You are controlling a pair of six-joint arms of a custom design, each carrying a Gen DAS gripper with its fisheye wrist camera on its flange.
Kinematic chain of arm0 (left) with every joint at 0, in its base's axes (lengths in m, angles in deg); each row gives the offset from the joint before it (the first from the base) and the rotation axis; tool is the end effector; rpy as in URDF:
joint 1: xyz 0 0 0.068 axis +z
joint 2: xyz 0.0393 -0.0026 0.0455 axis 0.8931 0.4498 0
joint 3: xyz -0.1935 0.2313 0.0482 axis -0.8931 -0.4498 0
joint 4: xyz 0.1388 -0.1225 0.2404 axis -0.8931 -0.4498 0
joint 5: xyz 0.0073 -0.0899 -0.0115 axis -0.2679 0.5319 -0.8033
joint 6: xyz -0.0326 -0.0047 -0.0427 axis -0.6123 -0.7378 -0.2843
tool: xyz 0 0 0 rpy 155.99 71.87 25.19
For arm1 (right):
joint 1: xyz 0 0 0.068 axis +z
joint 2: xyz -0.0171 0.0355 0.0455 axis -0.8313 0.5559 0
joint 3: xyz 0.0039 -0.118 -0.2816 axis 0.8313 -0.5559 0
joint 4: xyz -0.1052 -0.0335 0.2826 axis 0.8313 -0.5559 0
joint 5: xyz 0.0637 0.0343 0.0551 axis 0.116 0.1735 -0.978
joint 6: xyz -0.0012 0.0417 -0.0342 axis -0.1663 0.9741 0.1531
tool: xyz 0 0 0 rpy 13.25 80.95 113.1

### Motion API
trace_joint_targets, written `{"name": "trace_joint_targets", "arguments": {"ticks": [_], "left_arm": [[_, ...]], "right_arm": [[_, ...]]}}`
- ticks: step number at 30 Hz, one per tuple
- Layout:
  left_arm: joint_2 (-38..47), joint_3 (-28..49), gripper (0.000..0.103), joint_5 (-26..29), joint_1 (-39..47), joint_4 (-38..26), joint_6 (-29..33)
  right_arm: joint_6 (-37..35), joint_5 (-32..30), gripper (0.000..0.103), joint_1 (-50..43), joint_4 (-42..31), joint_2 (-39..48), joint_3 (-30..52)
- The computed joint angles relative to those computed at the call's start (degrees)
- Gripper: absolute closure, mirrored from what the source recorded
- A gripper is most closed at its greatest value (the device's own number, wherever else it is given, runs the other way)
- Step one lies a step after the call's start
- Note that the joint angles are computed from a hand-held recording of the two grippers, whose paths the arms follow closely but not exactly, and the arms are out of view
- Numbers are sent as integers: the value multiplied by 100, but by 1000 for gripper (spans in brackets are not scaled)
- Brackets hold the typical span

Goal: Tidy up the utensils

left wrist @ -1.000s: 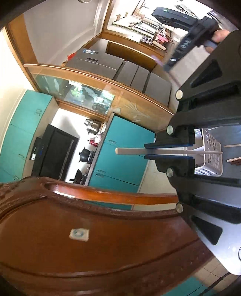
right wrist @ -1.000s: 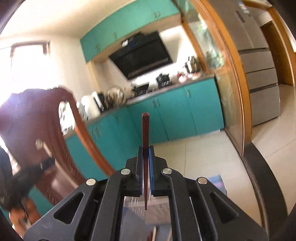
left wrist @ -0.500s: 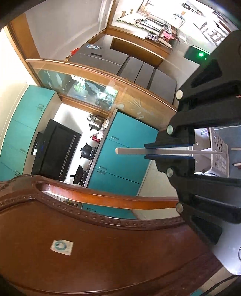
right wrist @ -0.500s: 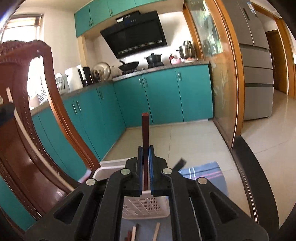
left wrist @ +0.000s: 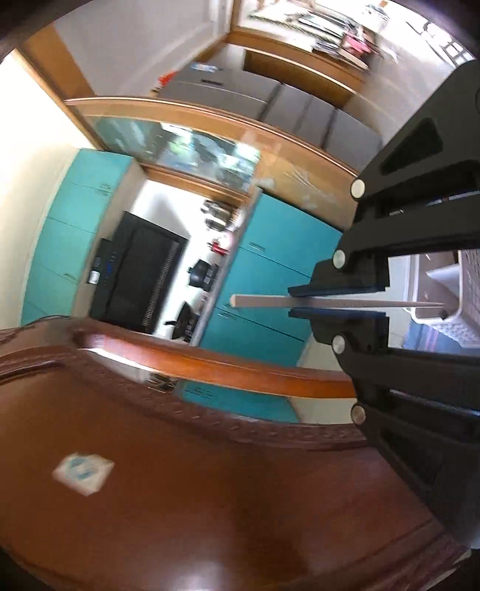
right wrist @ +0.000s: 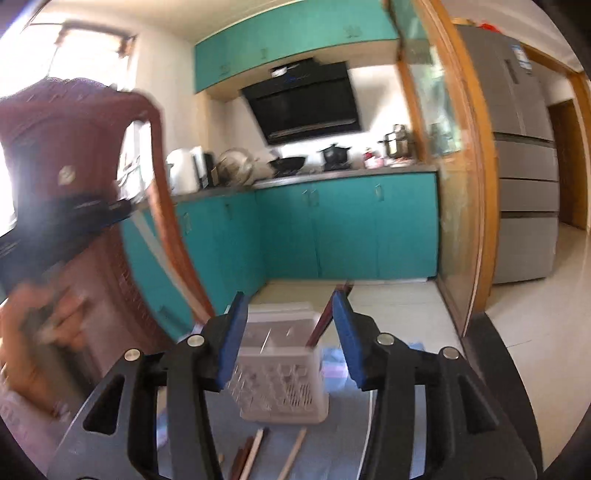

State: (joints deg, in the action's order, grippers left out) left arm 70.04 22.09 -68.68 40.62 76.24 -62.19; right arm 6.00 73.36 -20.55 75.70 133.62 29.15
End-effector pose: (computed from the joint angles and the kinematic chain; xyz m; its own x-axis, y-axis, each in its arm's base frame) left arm 0.3403 -0.1370 0.4236 -0.2215 -0.3019 -0.9273 0.2005 0.9165 -0.3462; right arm 0.2361 0.1473 0.3601 -0.2544 0.1157 -0.9601 -0.0370 0.9909 0.1292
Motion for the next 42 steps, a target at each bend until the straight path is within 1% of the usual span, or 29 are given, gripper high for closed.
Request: {"name": "trace_joint_targets", "arguments": {"ticks": [1, 3, 4, 6, 7, 8, 10, 13, 14, 15, 16, 18, 20, 21, 22, 24, 25, 26, 28, 30, 33, 36, 38, 42], "left_arm": [[114, 55, 96, -17, -33, -101, 34], [269, 125, 96, -68, -71, -262, 24], [364, 186, 96, -5, -72, -412, 21], [432, 206, 96, 103, -53, -515, -19], [436, 188, 96, 137, -42, -573, -66], [436, 168, 93, 155, -31, -589, -95], [366, 90, 83, 227, 3, -608, -161], [174, -121, 78, 355, 51, -597, -156], [74, -237, 74, 399, 76, -566, -150], [4, -312, 69, 414, 93, -552, -149], [-104, -424, 68, 437, 126, -551, -143], [-199, -450, 67, 595, 207, -762, 26], [-333, -577, 67, 731, 262, -856, 319], [-425, -699, 66, 731, 271, -820, 417], [-626, -1014, 65, 604, 254, -658, 541], [-844, -1448, 65, 372, 204, -494, 701], [-912, -1679, 65, 284, 166, -442, 817], [-897, -1814, 65, 268, 136, -500, 904], [-697, -1773, 65, 373, 91, -835, 1042], [-533, -1718, 65, 390, 9, -1000, 1181], [-456, -1740, 65, 304, -91, -1023, 1357], [-285, -1614, 65, 371, -91, -1179, 1344], [-182, -1523, 65, 393, -78, -1255, 1336], [-103, -1521, 61, 321, -112, -1284, 1333]], "right_arm": [[78, -176, 56, -78, -197, 37, 20], [405, -684, 56, -315, -810, 279, 108], [560, -859, 56, -446, -1140, 497, 241], [845, -1169, 56, -679, -1669, 964, 500], [940, -1274, 56, -747, -1804, 1111, 575], [1033, -1427, 56, -839, -1974, 1294, 658], [1177, -1575, 56, -956, -2258, 1610, 833], [1303, -1873, 56, -1017, -2426, 1972, 962], [1324, -1931, 56, -994, -2443, 2077, 991], [1351, -1940, 56, -933, -2427, 2154, 974], [1330, -1961, 56, -873, -2440, 2298, 1030], [1223, -1931, 60, -746, -2513, 2592, 1123], [1244, -1837, 70, -636, -2714, 2903, 1345], [1280, -1853, 73, -609, -2781, 3011, 1401], [1324, -1921, 80, -593, -2892, 3157, 1486], [1372, -1906, 86, -559, -2929, 3226, 1517], [1387, -1875, 91, -528, -3007, 3257, 1568], [1444, -1876, 92, -519, -3035, 3249, 1571], [1641, -1929, 94, -525, -3080, 3133, 1480], [1769, -1922, 95, -533, -3138, 3034, 1421], [1922, -1785, 97, -594, -3252, 2900, 1357], [2044, -1732, 97, -725, -3361, 2754, 1275], [2028, -1789, 97, -811, -3363, 2718, 1235], [1947, -1826, 97, -858, -3341, 2765, 1281]]}}
